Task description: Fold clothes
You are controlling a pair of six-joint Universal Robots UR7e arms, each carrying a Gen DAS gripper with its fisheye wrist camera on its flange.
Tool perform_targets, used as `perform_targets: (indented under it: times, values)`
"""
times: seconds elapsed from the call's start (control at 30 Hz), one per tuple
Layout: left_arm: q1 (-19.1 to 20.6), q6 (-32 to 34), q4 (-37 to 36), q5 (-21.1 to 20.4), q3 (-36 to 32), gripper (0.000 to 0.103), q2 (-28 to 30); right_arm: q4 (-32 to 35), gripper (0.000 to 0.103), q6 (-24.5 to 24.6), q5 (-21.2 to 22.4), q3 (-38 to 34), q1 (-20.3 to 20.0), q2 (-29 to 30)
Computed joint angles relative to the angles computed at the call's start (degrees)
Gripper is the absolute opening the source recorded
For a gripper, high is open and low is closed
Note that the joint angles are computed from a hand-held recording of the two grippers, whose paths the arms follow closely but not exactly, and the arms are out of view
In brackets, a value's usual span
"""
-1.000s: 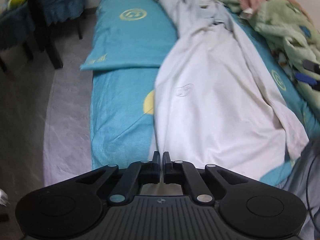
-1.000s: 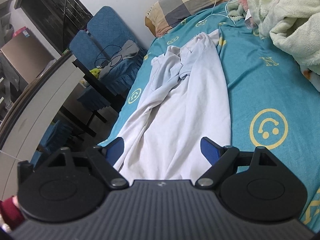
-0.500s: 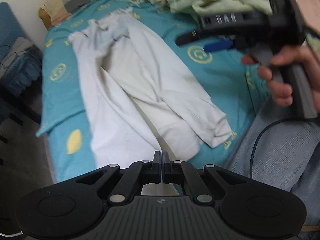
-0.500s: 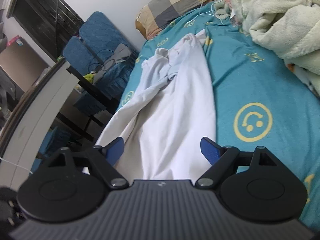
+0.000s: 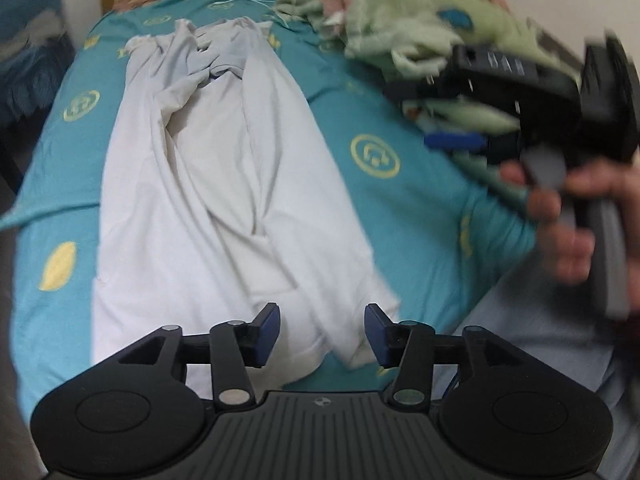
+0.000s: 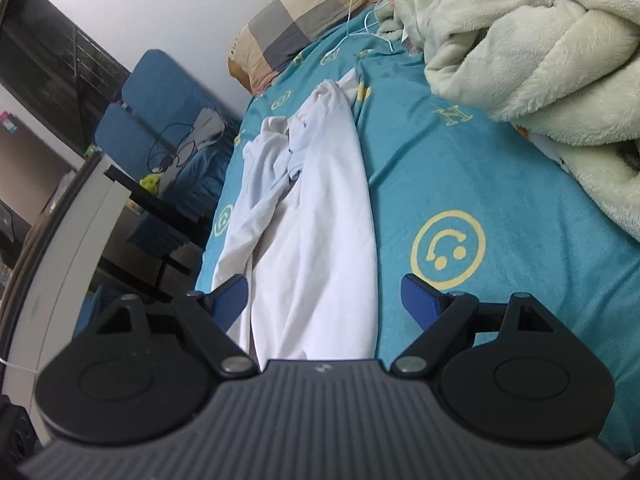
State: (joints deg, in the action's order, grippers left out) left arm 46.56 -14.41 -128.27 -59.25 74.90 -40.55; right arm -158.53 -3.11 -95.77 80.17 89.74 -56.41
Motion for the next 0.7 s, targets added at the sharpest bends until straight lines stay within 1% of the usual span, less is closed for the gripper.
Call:
perform_targets:
  times: [0.1,0.17,0.23,0.27,0.3,0.33,0.47,0.57,0.63,0.67,0.7]
  values:
    - [1.4,-4.2,-2.5,-3.0,-2.6,0.053,3.2,1.0,0.085,-0.6,-0.7,-0.7,0.0,0.5]
    - [2.2,-6.1,-2.7,-4.3,-4.3,0.053,5.2,1.8,0.085,-0.7,-1.2,-1.1,-0.1,0.9]
    - [2.6,-6.5,-1.8,-4.3,-5.8,0.047,6.9,2.7,0.085,-0.4,-1.9,-1.6,-0.1,1.2]
    - [2.7,-6.4,-1.4,-4.1,-6.4,0.03,7.5,3.1,0.085,-0.2,-2.0,-1.8,-0.2,1.4]
    - [2.7,-5.8,-1.0,-3.8,-6.6,0.006,7.8,3.8,0.085,0.2,-2.1,-2.1,-0.3,1.5]
    - [2.7,-5.2,-1.0,-4.0,-6.4,0.003,7.7,4.5,0.085,0.5,-2.0,-2.4,-0.4,1.7]
    - [1.7,-2.7,-1.3,-4.1,-3.7,0.002,4.6,6.1,0.085,1.0,-1.3,-2.6,-0.6,1.6]
    - [1.1,-4.4,1.9,-1.9,-2.0,0.002,2.1,7.0,0.085,0.8,0.1,-2.4,-0.9,1.5]
    - [1.1,-4.7,3.7,0.9,-1.1,0.002,1.5,8.8,0.085,0.6,0.6,-3.0,-0.9,1.8]
    - [1.4,-4.9,3.5,1.4,-0.6,0.003,1.3,10.0,0.085,0.5,0.8,-3.4,-0.9,2.0]
    - [2.0,-5.6,2.0,0.2,0.1,0.005,0.9,11.3,0.085,0.0,1.0,-3.7,-0.8,2.2]
